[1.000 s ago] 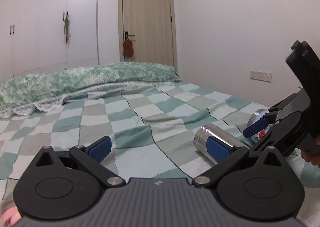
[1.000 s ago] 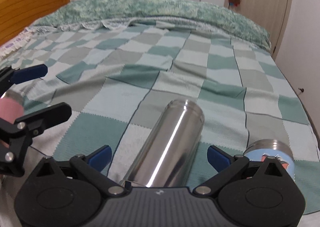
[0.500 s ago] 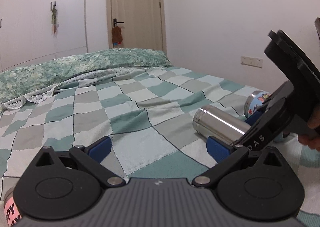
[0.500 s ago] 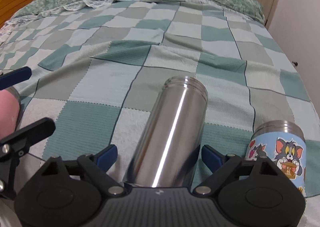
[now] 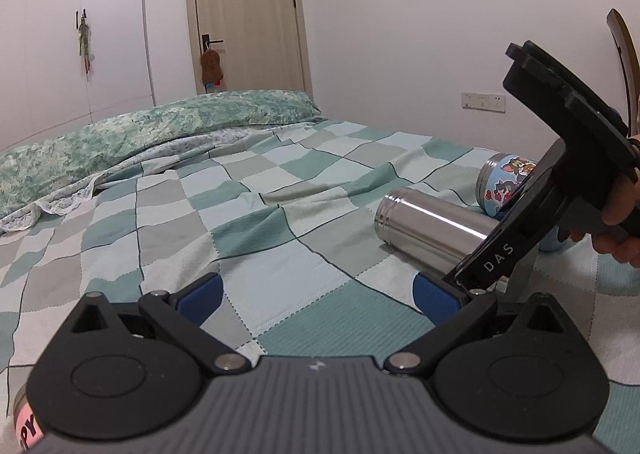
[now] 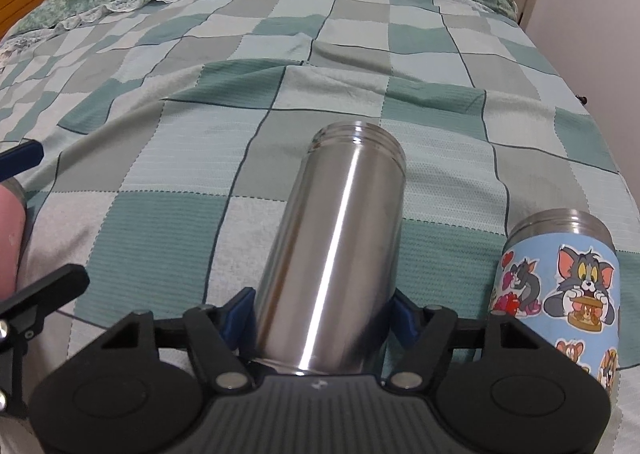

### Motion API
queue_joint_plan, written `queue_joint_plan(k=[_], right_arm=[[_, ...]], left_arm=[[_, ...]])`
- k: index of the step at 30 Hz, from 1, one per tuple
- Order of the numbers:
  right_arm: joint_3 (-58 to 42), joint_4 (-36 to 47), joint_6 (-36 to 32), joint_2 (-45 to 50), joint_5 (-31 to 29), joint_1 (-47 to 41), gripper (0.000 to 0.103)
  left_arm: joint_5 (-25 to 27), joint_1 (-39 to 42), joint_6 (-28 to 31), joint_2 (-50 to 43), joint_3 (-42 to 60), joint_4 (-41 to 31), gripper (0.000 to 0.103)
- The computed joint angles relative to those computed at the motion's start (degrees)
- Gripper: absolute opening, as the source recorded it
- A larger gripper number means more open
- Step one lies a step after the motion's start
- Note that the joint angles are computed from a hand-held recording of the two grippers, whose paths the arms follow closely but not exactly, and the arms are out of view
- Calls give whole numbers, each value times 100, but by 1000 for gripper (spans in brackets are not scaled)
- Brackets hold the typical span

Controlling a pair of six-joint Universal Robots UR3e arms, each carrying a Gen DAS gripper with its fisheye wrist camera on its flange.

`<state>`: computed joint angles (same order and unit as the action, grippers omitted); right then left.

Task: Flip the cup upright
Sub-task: 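Move the right tool to the silver cup and close around its body, then lift the silver cup with the right tool and carry it across the bed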

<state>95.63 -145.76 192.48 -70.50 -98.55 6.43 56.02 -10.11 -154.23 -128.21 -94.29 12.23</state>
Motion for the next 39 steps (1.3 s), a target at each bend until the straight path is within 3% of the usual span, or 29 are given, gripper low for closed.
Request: queue_joint_plan(k=[11, 23, 32, 39], right_arm=[[700, -474, 87, -593, 15, 157, 65], [2208, -1112, 732, -2018, -315, 1117, 63], [2782, -2048, 1586, -2268, -1279, 2485, 63], [2653, -2840, 2050, -1436, -2157, 3409, 63]], left_arm=[[-111, -28, 67, 446, -612, 478, 103], [-164, 380, 162, 2668, -3067, 762, 103], [-453, 1153, 287, 4771, -4551, -43, 103], [-1116, 2212, 1115, 6591, -5418, -1592, 103]])
